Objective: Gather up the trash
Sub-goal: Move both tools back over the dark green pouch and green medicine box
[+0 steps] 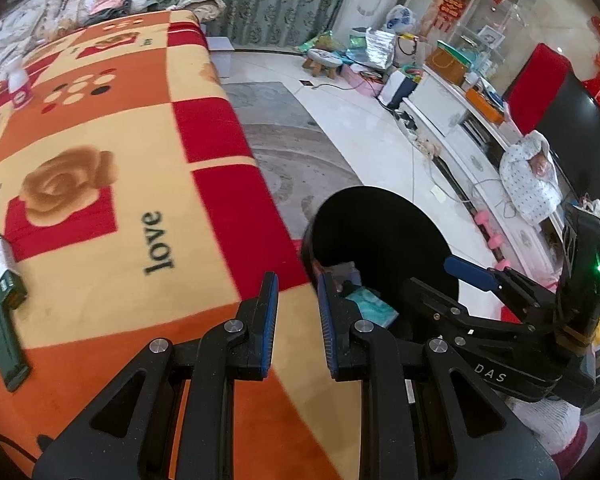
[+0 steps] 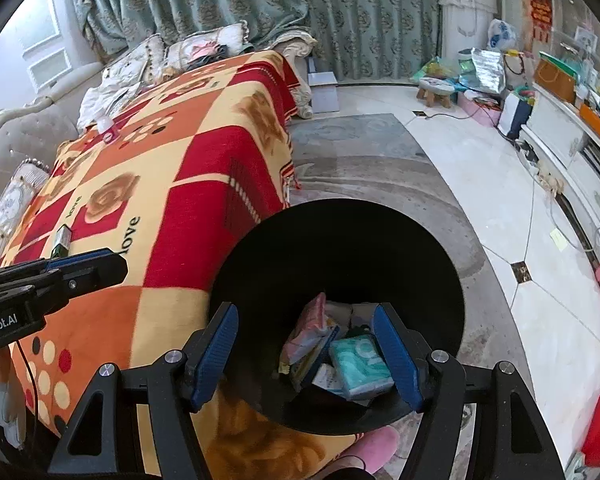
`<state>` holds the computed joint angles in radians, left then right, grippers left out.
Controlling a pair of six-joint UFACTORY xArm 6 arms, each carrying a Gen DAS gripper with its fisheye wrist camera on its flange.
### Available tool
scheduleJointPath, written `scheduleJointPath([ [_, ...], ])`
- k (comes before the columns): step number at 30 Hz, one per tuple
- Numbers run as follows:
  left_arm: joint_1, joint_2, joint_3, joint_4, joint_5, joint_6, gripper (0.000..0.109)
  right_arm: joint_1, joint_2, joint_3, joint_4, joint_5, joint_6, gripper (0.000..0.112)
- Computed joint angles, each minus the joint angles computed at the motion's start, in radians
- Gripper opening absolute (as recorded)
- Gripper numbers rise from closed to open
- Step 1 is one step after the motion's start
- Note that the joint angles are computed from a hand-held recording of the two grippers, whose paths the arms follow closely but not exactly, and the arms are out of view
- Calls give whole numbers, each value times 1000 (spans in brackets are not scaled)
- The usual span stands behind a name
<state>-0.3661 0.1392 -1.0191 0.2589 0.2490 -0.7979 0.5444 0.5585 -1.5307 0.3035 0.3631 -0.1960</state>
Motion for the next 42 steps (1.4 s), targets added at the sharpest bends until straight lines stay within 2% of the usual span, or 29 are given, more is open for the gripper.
scheduleJointPath([
  [21, 111, -242, 241, 225, 28, -213, 18, 109, 23, -63, -13, 37, -13, 68],
  [32, 178, -377, 379, 240, 45, -240, 18, 165, 61, -132, -9, 70, -28, 69],
  [42, 260, -524, 521, 196, 82, -206, 18, 209, 102, -193, 6, 106, -48, 70],
])
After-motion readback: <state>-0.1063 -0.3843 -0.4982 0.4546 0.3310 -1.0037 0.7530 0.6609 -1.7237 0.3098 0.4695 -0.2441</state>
